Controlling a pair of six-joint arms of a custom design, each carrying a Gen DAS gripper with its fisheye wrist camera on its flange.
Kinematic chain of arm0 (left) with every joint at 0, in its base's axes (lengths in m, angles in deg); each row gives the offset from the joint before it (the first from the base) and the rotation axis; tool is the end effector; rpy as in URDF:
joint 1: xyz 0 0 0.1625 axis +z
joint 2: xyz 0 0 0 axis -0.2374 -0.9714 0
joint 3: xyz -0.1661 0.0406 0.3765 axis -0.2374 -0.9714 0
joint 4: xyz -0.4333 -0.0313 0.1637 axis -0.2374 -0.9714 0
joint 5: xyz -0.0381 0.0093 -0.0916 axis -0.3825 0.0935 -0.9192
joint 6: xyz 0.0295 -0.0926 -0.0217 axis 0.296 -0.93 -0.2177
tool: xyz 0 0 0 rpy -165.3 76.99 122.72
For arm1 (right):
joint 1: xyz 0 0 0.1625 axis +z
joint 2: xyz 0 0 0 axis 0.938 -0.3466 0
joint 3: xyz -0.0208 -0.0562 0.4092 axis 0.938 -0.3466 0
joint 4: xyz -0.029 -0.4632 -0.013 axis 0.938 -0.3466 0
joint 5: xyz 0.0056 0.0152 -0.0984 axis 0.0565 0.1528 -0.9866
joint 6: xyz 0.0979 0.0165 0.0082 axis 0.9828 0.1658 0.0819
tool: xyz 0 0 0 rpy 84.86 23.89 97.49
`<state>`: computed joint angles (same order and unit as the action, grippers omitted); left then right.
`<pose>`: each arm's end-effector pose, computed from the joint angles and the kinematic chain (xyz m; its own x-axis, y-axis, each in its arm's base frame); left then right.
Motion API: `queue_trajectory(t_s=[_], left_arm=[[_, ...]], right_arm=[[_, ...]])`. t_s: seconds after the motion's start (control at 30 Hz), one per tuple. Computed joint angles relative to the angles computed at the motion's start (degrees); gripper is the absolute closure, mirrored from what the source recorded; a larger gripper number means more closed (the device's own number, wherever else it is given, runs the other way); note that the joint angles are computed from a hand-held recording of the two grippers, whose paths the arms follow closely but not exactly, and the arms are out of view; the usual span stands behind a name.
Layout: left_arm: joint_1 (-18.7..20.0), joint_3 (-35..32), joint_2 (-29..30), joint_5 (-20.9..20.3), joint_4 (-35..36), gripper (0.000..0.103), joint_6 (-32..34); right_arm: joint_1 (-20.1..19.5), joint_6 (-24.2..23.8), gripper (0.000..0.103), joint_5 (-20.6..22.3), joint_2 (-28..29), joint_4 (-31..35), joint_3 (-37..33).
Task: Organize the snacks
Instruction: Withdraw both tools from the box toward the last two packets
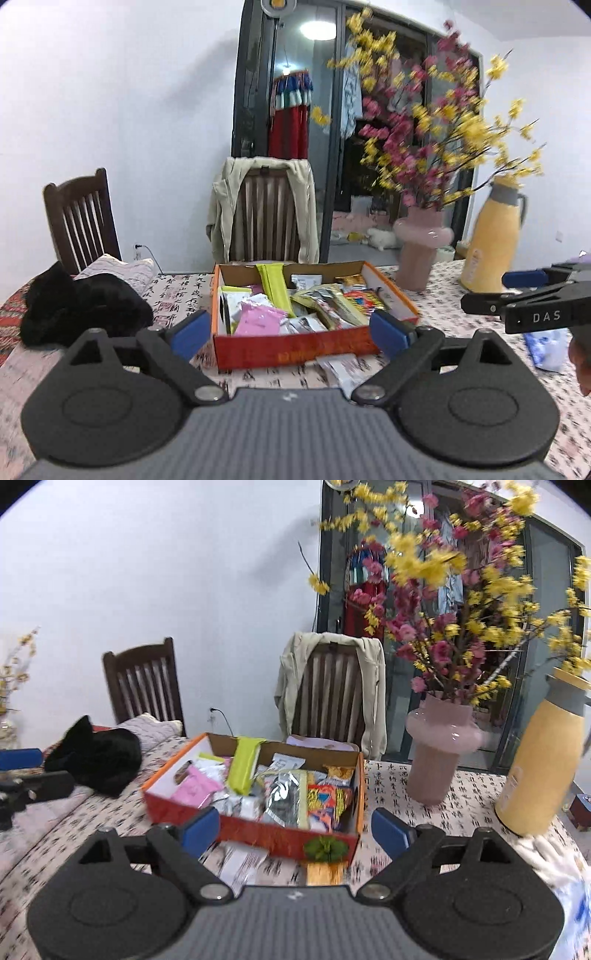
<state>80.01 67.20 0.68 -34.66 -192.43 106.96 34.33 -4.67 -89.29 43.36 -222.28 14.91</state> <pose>-0.0913 -0.6308 0.2504 -0.6988 0.3404 -0.6291 0.7149 0.3612 -0.5987 0.2440 -0.6278 0.0869 -0.7007 -0.0725 0.7098 -0.6535 0.4646 -0.5976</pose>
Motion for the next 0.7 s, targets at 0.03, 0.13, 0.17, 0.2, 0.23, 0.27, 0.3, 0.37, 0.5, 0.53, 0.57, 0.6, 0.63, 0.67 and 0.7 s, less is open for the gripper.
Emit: queue_trajectory(t_s=[0.03, 0.13, 0.17, 0.2, 0.23, 0.27, 0.3, 0.37, 0.5, 0.53, 0.57, 0.6, 0.63, 0.67, 0.7], left_arm=[[-0.53, 2.48, -1.83, 0.32, -1.22, 0.007, -0.47], [-1.86, 10.15, -7.43, 0.31, -5.32, 0.006, 0.14], [-2.25, 12.5, -9.19, 0.67, -6.47, 0.006, 0.23], [-2.51, 14.5, -10.88, 0.65, -7.01, 0.006, 0.0], [-2.84, 17.02, -13.11, 0.82, -7.43, 0.006, -0.78], [-3.12, 19.1, -15.27, 0.98, -7.39, 0.006, -1.37], [-3.34, 21.37, -17.34, 0.94, -7.85, 0.006, -1.48], [-4.03, 25.35, -20.62, 2.2, -9.82, 0.005, -1.12], [-4.73, 32.82, -28.95, 3.97, -9.86, 0.004, -1.83], [-4.82, 34.15, -30.68, 4.63, -9.54, 0.004, -2.36], [-4.94, 35.71, -32.65, 5.58, -9.31, 0.004, -2.53], [-5.18, 37.07, -33.83, 6.8, -9.98, 0.004, -2.45], [-5.4, 38.5, -34.91, 8.05, -10.72, 0.004, -2.25], [-5.42, 39.76, -36.41, 8.76, -10.37, 0.003, -2.07], [-5.42, 41.01, -37.43, 9.37, -10.17, 0.003, -1.79]], right_arm=[[0.23, 0.31, 0.014, 0.27, -1.29, -1.59, 2.81], [0.78, 0.41, 0.009, 1.3, -4.08, -6.49, 9.53], [0.98, 0.37, 0.007, 1.75, -4.87, -8.4, 11.69], [1.21, 0.02, 0.005, 2.46, -5.86, -10.5, 14.27], [1.49, -0.11, 0.004, 2.78, -6.43, -12.3, 16.19], [1.77, -0.08, 0.004, 3.0, -6.96, -14.1, 18.1], [2.08, -0.15, 0.004, 3.59, -7.76, -15.82, 20.43], [2.68, -0.06, 0.004, 4.13, -8.65, -18.79, 23.93], [4.06, 0.1, 0.0, 5.12, -8.8, -26.3, 31.18], [4.33, 0.13, 0.0, 5.29, -8.25, -28.06, 32.52], [4.68, 0.31, 0.0, 5.31, -7.57, -29.67, 33.69], [4.91, 0.67, 0.0, 5.24, -6.57, -31.85, 35.03], [5.29, 1.17, 0.0, 4.78, -5.54, -33.63, 35.82], [5.66, 1.67, 0.0, 4.38, -4.28, -35.59, 36.74], [5.97, 1.57, 0.0, 4.2, -3.19, -37.31, 37.63]])
